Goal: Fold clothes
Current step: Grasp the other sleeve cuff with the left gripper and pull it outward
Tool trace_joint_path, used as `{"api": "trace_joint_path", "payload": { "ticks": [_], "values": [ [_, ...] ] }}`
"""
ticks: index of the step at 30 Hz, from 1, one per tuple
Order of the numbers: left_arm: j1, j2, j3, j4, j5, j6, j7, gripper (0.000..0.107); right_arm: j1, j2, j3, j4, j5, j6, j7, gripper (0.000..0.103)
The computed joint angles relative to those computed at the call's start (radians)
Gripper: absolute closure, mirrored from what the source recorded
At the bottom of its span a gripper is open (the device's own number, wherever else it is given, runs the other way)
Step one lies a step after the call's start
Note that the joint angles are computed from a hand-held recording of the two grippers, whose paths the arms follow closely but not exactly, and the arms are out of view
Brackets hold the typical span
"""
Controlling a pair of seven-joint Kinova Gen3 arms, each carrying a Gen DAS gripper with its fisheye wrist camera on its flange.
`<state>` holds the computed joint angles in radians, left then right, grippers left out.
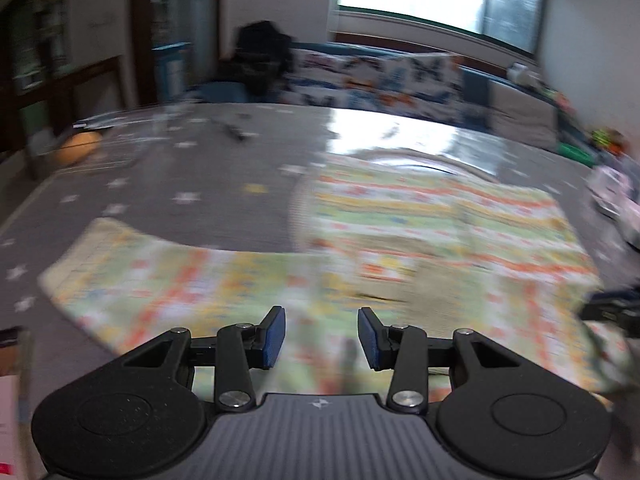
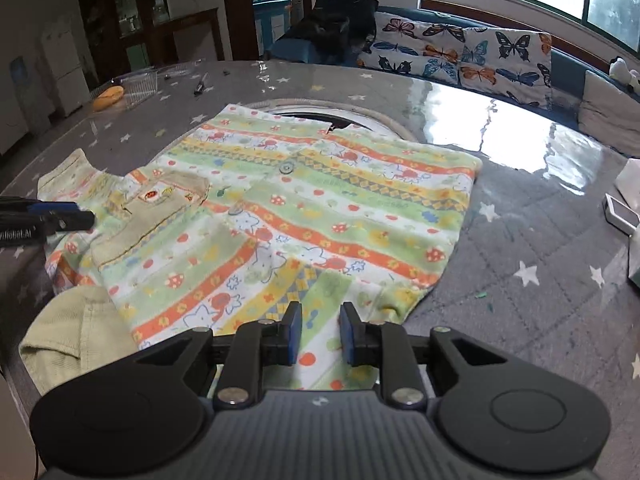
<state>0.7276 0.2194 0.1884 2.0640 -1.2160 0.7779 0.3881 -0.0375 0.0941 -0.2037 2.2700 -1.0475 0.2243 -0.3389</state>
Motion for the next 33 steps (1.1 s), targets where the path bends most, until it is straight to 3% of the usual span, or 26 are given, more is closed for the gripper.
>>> {"api": "trace_joint_path", "payload": {
  "ticks": [9, 12, 19, 33],
  "values": [
    [-0.088, -0.044, -0.029, 0.056, 0.068, 0.186, 0.039, 0.064, -0.012, -0.021, 0.01, 0.006, 0.006, 0.007, -0.004, 0.082],
    [-0.133, -0.064, -0.032, 0.076, 0.082, 0.197, 0.05, 0.064, -0.023, -0.026, 0.021, 0.008, -0.016, 0.016, 0.016, 0.082],
    [-0.219, -0.108, -0.027, 0.131, 0.093, 0.135, 0.086, 0.064, -0.049, -0.034, 0.047, 0.015, -0.041, 0.026, 0.036, 0.078],
    [-0.292, -0.089, -0.047, 0.143, 0.07, 0.05, 0.127, 0.064, -0.057, -0.039, 0.067, 0.019, -0.091, 0.036, 0.074, 0.077]
  ]
}}
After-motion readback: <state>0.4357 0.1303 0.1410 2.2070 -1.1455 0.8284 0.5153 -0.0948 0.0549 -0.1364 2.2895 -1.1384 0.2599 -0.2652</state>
